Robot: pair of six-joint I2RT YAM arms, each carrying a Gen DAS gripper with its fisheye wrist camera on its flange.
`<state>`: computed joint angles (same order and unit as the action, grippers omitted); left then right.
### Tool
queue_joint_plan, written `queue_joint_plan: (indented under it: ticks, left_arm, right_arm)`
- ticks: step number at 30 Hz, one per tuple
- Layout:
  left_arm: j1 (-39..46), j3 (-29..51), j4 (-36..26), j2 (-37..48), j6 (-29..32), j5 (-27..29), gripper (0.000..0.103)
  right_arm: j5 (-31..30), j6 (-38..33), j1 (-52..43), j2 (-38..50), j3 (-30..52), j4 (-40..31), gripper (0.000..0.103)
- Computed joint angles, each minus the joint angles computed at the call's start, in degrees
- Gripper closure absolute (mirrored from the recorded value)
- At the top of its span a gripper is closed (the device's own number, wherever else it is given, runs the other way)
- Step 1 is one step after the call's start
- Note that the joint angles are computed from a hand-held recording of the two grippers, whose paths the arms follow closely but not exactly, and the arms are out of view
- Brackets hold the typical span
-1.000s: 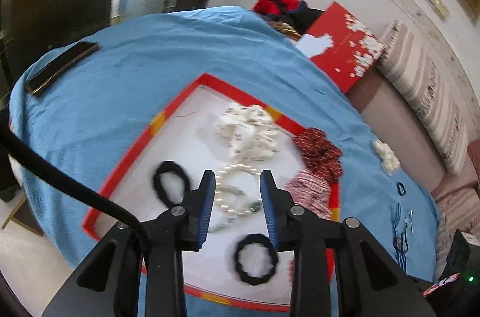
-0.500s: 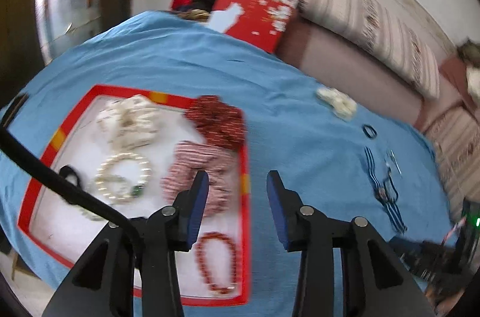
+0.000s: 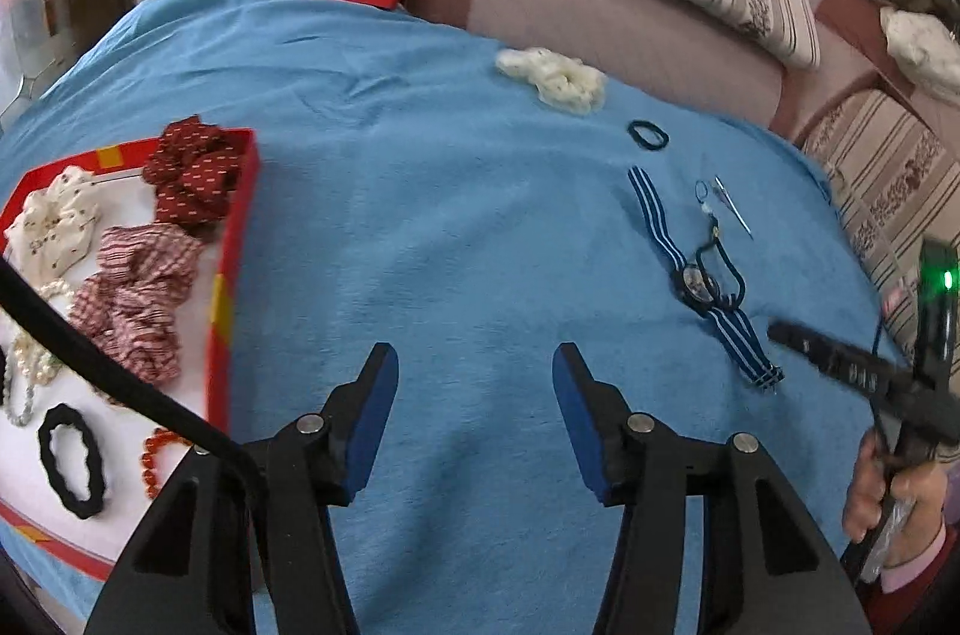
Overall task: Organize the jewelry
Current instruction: 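Grasp the blue striped watch with the left tool while the right grasps the black lanyard cord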
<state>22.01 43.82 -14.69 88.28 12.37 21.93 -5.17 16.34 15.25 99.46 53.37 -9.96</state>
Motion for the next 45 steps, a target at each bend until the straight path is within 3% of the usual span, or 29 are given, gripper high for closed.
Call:
queue_joint_plan:
  ticks: [3,7,8,9,10,12,16,18,21,24,27,33,39,42,45]
  left_arm:
    - [-1.23,-0.41,0.29,0.56,-0.33,-0.07,0.051]
    - [-2.48,0.05,0.63,2.15,-0.18,-0.74,0.051]
    - [-2.78,0.14,0.86,2.52,-0.17,-0.97,0.051]
    - [-2.96,0.29,1.03,2.92,-0.23,-0.95,0.051]
    - [-2.92,0.30,1.08,3.10,-0.17,-0.81,0.051]
    - [-3.03,0.57,1.08,3.62,-0.32,-0.54,0.051]
    - [-3.72,0.87,0.41,4.48,0.36,-0.12,0.051]
    - [-4.32,1.52,-1.53,4.67,1.63,1.31,0.051]
    - [-6.76,3.76,-3.78,5.53,-0.73,1.78,0.051]
    - [-10.77,7.40,-6.38,7.61,-5.09,4.19,0.051]
    - [-16.79,9.87,-5.17,9.68,-9.42,1.54,0.050]
    - [-27.24,18.71,-4.16,19.45,-17.09,-3.14,0.049]
    - [-31.82,26.06,-5.04,28.18,-18.85,-8.54,0.048]
    - [-33.16,25.80,-2.94,28.90,-18.55,-11.02,0.048]
    - [-33.67,24.41,-0.95,28.48,-17.90,-13.97,0.063]
  right_arm:
    - [-2.72,1.81,-2.34,4.45,4.13,1.19,0.057]
    - [0.37,1.46,-1.83,13.65,13.69,-1.84,0.058]
    - [2.10,0.74,-1.25,15.64,15.67,-3.15,0.068]
    - [3.09,-0.18,-0.96,17.15,17.18,-4.27,0.086]
    - [5.13,-1.36,-0.28,17.93,17.62,-4.26,0.090]
    - [8.43,-3.55,0.71,17.05,16.35,-3.22,0.098]
    - [19.95,-4.25,1.13,12.42,10.71,-4.02,0.099]
    - [22.69,-4.63,-0.04,8.63,5.78,-3.78,0.099]
    - [19.66,-4.81,-3.37,4.40,0.57,-3.95,0.099]
    - [11.89,-2.99,-7.34,3.53,0.44,-3.47,0.099]
    - [5.75,-2.68,-9.62,4.07,1.08,-3.19,0.099]
    - [3.77,-4.81,-10.52,4.07,0.41,-2.18,0.098]
    - [2.43,-4.51,-11.01,5.01,1.26,-2.01,0.098]
    - [2.03,-4.27,-11.16,6.22,2.32,-1.95,0.098]
    - [3.04,-5.03,-10.48,7.12,3.25,-1.71,0.098]
